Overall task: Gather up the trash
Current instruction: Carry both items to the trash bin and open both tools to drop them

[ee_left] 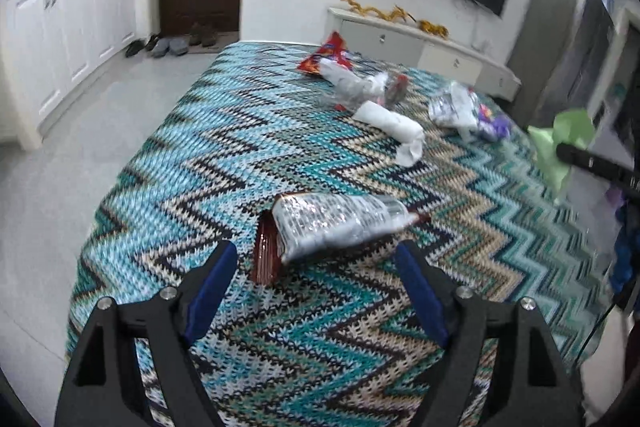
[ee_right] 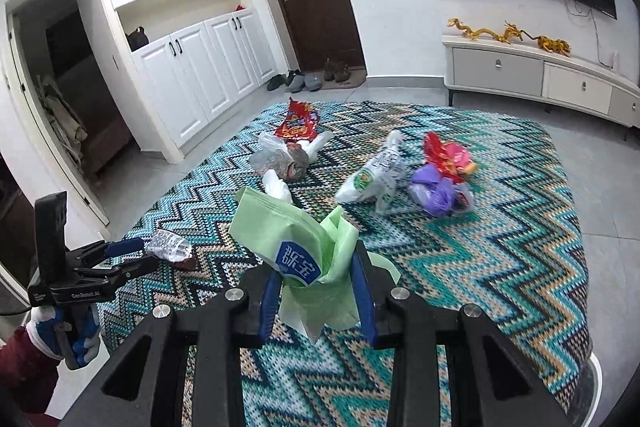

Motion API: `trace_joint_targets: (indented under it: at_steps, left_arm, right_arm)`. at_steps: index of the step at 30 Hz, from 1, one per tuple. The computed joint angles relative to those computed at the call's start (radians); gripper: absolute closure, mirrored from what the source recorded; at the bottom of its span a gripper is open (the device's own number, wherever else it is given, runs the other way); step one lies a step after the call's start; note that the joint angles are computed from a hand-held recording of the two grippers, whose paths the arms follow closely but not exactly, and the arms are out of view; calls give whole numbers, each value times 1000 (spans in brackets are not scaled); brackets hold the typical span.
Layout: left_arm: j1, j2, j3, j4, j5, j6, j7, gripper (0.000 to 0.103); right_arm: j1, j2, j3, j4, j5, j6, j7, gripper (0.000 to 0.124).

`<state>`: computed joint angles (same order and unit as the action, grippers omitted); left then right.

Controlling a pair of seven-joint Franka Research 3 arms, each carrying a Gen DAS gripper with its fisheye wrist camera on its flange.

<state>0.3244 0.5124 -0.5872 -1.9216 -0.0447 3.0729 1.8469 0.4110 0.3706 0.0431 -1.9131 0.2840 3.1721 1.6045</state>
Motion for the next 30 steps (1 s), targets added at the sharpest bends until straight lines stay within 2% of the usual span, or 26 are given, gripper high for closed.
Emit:
trace_joint_targets:
  at_steps: [3, 5, 8, 10, 12, 13, 14, 15, 19, 22, 23, 24, 26, 27, 28, 30]
  left_arm:
    - [-76, -6, 83, 28, 76, -13, 31, 22]
    - [-151, 6, 163, 73, 132, -31, 37, 23]
    - [-211, 53, 217, 161, 175, -85, 60, 23]
    - [-201, 87, 190, 217, 166, -157, 116, 23]
    - [-227, 108, 208, 255, 158, -202, 141, 25]
    - [-239, 119, 215, 273, 152, -235, 153, 35]
    - [-250, 125, 225, 283, 143, -250, 156, 35]
    - [-261, 123, 236, 277, 134, -234, 151, 36]
    - [-258, 114, 227, 276, 80, -257, 162, 51]
    - [-267, 109, 228, 281, 42, -266, 138, 54]
    - [-265, 106, 221, 279, 28, -268, 136, 55]
    - [-263, 103, 210, 279, 10, -270, 134, 55]
    - [-262, 100, 187, 286, -21, -278, 140, 55]
    - [-262, 97, 174, 288, -36, -279, 147, 55]
    - [-254, 92, 144, 288, -61, -280, 167, 56]
    - [-247, 91, 93, 301, -108, -293, 214, 56]
  right_arm:
    - [11, -28, -19, -44, 7, 20, 16, 93]
    - [26, -42, -40, -67, 9, 27, 32, 93]
    - [75, -65, -100, -103, -4, 34, 69, 93]
    - [115, -83, -148, -131, -19, 38, 96, 93]
    - [145, -100, -184, -159, -34, 44, 119, 93]
    - [163, -110, -207, -174, -42, 47, 132, 93]
    - [174, -120, -222, -191, -47, 52, 143, 93]
    - [179, -127, -230, -205, -51, 58, 152, 93]
    - [218, -166, -287, -275, -48, 89, 182, 93]
    - [301, -193, -379, -334, -5, 128, 180, 93]
    - [306, -202, -387, -350, 13, 141, 171, 93]
    - [315, -212, -400, -369, 35, 155, 163, 93]
    - [394, -234, -478, -405, 112, 177, 118, 93]
    - [463, -250, -543, -429, 186, 191, 67, 93]
    - [496, -260, -574, -444, 235, 202, 28, 93]
    - [630, -285, -688, -467, 463, 224, -154, 93]
